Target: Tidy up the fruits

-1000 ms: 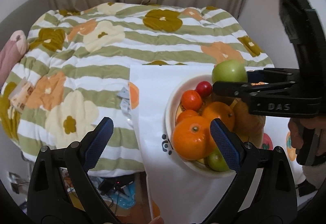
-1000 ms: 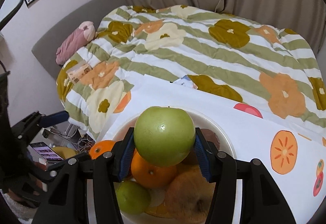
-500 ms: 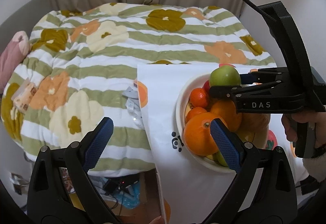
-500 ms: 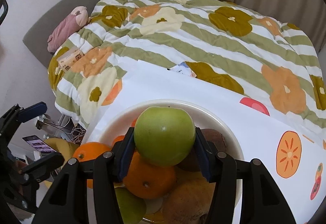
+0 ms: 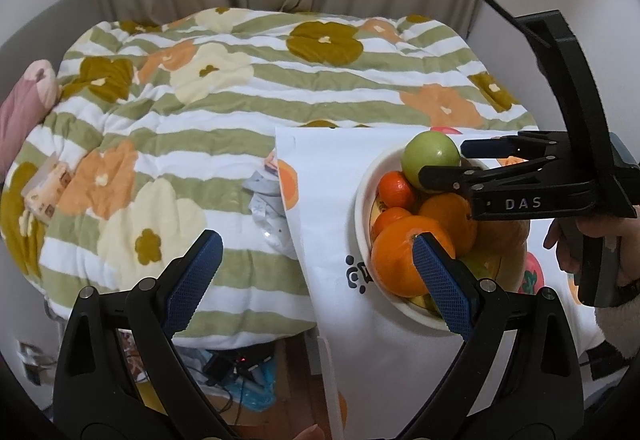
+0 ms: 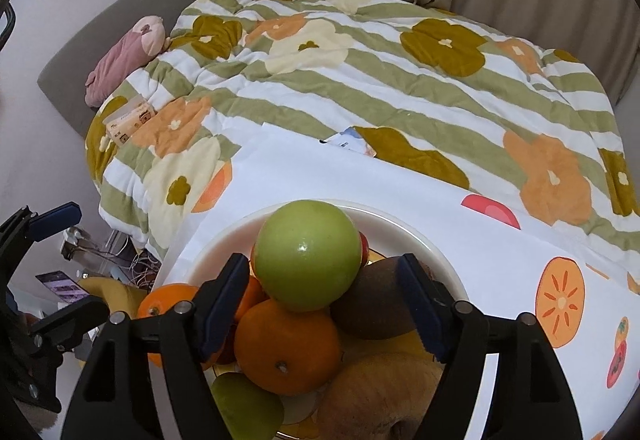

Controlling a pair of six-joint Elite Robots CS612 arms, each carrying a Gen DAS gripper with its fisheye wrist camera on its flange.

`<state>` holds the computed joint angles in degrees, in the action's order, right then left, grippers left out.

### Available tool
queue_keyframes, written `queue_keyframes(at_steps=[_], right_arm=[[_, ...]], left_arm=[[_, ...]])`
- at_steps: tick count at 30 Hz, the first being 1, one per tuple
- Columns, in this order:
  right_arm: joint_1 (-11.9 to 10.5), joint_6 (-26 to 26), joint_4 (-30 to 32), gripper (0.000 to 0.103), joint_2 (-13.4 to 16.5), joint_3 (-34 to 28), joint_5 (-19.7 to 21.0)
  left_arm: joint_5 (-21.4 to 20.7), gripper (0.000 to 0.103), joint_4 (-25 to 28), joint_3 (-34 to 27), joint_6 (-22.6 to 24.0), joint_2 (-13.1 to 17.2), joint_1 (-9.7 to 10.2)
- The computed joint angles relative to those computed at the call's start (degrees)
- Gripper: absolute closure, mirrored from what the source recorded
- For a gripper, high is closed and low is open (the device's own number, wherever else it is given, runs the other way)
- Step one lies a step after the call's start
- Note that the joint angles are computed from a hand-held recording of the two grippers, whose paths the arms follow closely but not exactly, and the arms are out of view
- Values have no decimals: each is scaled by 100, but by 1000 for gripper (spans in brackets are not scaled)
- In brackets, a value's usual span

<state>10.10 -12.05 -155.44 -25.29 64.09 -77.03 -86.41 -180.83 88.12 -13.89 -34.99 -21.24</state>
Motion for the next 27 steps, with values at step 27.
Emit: queue_keyframes(at_steps=[27], right_arm=[[-699, 729, -2969, 0, -2134, 3405, -624]], left_arm=[[1809, 0, -825, 1065, -780, -1120, -1349]])
